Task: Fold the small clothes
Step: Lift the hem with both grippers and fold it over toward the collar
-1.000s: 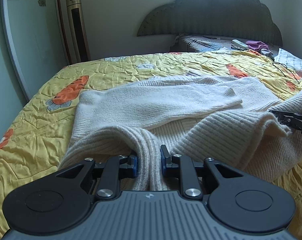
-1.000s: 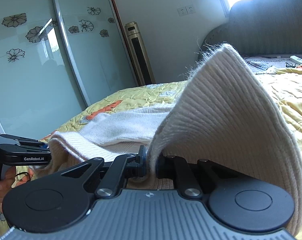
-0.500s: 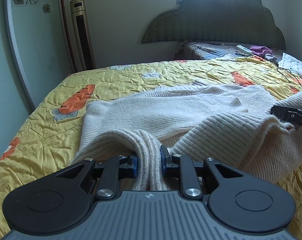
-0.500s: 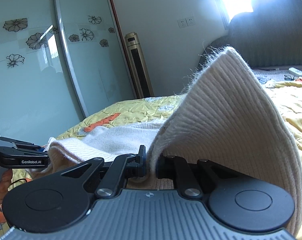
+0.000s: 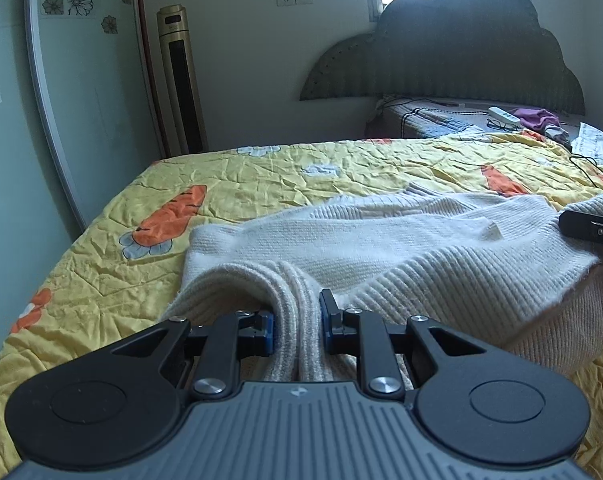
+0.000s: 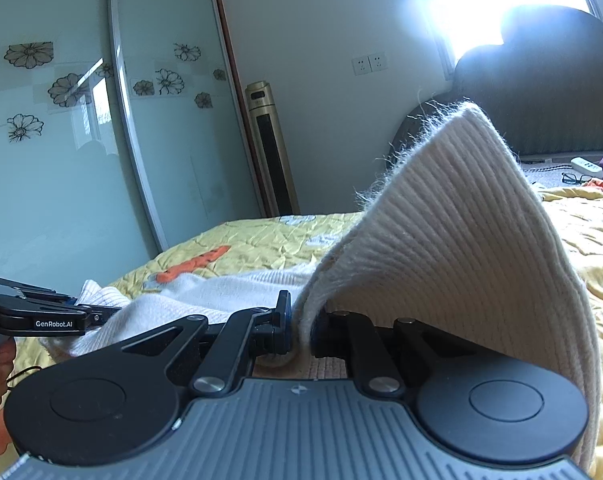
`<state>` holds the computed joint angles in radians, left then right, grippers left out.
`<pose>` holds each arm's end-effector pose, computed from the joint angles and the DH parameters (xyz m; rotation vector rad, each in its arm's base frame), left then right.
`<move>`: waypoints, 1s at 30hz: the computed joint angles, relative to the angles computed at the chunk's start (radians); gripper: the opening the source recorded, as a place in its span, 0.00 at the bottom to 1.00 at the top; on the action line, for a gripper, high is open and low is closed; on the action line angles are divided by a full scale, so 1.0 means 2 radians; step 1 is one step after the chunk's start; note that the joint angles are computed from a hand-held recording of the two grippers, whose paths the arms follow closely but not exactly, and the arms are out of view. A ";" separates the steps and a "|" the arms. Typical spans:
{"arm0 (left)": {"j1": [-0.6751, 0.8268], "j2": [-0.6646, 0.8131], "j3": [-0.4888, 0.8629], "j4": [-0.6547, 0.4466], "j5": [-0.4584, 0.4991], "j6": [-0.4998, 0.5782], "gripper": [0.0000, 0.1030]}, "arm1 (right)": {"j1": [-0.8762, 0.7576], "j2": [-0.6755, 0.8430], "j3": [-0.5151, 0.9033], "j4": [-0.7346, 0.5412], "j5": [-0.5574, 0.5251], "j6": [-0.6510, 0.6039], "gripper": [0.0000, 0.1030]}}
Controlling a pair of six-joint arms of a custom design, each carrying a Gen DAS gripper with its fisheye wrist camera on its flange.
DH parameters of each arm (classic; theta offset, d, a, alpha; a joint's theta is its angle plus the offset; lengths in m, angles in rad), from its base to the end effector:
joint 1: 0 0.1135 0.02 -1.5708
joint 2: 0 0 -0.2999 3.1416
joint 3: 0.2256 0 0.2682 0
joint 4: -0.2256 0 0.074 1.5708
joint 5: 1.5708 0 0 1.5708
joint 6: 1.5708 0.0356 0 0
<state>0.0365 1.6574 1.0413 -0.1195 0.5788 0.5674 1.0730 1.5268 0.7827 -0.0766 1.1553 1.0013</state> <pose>0.3714 -0.0059 0.2405 0.8449 2.0163 -0.3302 0.1719 0.2480 0.2155 0.3997 1.8274 0.0134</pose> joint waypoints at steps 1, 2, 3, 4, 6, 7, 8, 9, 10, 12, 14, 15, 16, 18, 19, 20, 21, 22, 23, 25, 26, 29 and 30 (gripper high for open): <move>-0.002 0.001 0.000 0.005 -0.002 -0.003 0.20 | -0.003 -0.002 -0.001 0.003 0.000 -0.005 0.14; -0.003 0.002 0.003 0.006 -0.003 -0.006 0.20 | -0.006 -0.003 -0.001 0.007 -0.001 -0.011 0.14; -0.004 0.006 0.008 0.003 -0.002 -0.009 0.20 | -0.009 -0.006 -0.003 0.013 -0.003 -0.018 0.14; -0.005 0.008 0.011 0.004 -0.004 -0.011 0.20 | -0.014 -0.008 -0.005 0.022 -0.007 -0.026 0.14; -0.008 0.012 0.013 0.008 -0.007 -0.015 0.20 | -0.022 -0.010 -0.007 0.034 -0.011 -0.042 0.14; -0.009 0.014 0.015 0.010 -0.009 -0.017 0.20 | -0.024 -0.010 -0.009 0.041 -0.013 -0.048 0.14; -0.011 0.018 0.018 0.012 -0.010 -0.019 0.20 | -0.028 -0.011 -0.011 0.048 -0.015 -0.054 0.14; -0.011 0.020 0.018 0.014 -0.011 -0.020 0.20 | -0.031 -0.011 -0.011 0.054 -0.018 -0.061 0.14; -0.012 0.023 0.022 0.014 -0.012 -0.022 0.20 | -0.035 -0.012 -0.012 0.060 -0.020 -0.067 0.14; -0.013 0.029 0.030 0.011 -0.013 -0.026 0.20 | -0.040 -0.011 -0.014 0.071 -0.023 -0.076 0.14; -0.012 0.036 0.040 0.005 -0.010 -0.029 0.20 | -0.048 -0.011 -0.015 0.082 -0.029 -0.086 0.14; -0.013 0.040 0.046 0.000 -0.009 -0.031 0.20 | -0.051 -0.011 -0.016 0.087 -0.031 -0.089 0.14; -0.013 0.045 0.054 -0.005 -0.008 -0.034 0.20 | -0.054 -0.011 -0.018 0.093 -0.033 -0.092 0.14; -0.015 0.053 0.070 -0.016 -0.007 -0.042 0.20 | -0.061 -0.011 -0.021 0.102 -0.038 -0.097 0.14; -0.017 0.059 0.080 -0.021 -0.008 -0.048 0.20 | -0.064 -0.010 -0.022 0.107 -0.041 -0.100 0.14; -0.019 0.064 0.089 -0.026 -0.008 -0.052 0.20 | -0.069 -0.010 -0.023 0.112 -0.044 -0.104 0.14; -0.022 0.068 0.096 -0.029 -0.010 -0.058 0.20 | -0.074 -0.010 -0.025 0.119 -0.048 -0.110 0.14; -0.025 0.071 0.102 -0.032 -0.012 -0.063 0.20 | -0.078 -0.009 -0.026 0.123 -0.051 -0.113 0.14; -0.029 0.075 0.108 -0.033 -0.015 -0.067 0.20 | -0.083 -0.009 -0.028 0.129 -0.055 -0.115 0.14; -0.038 0.083 0.117 -0.029 -0.023 -0.072 0.20 | -0.096 -0.010 -0.032 0.142 -0.064 -0.122 0.14; -0.042 0.087 0.121 -0.028 -0.028 -0.073 0.20 | -0.104 -0.010 -0.033 0.149 -0.071 -0.124 0.14; -0.057 0.106 0.140 -0.033 -0.044 -0.075 0.20 | -0.130 -0.005 -0.039 0.170 -0.093 -0.117 0.14; -0.061 0.114 0.150 -0.038 -0.049 -0.076 0.20 | -0.139 -0.003 -0.040 0.174 -0.100 -0.111 0.14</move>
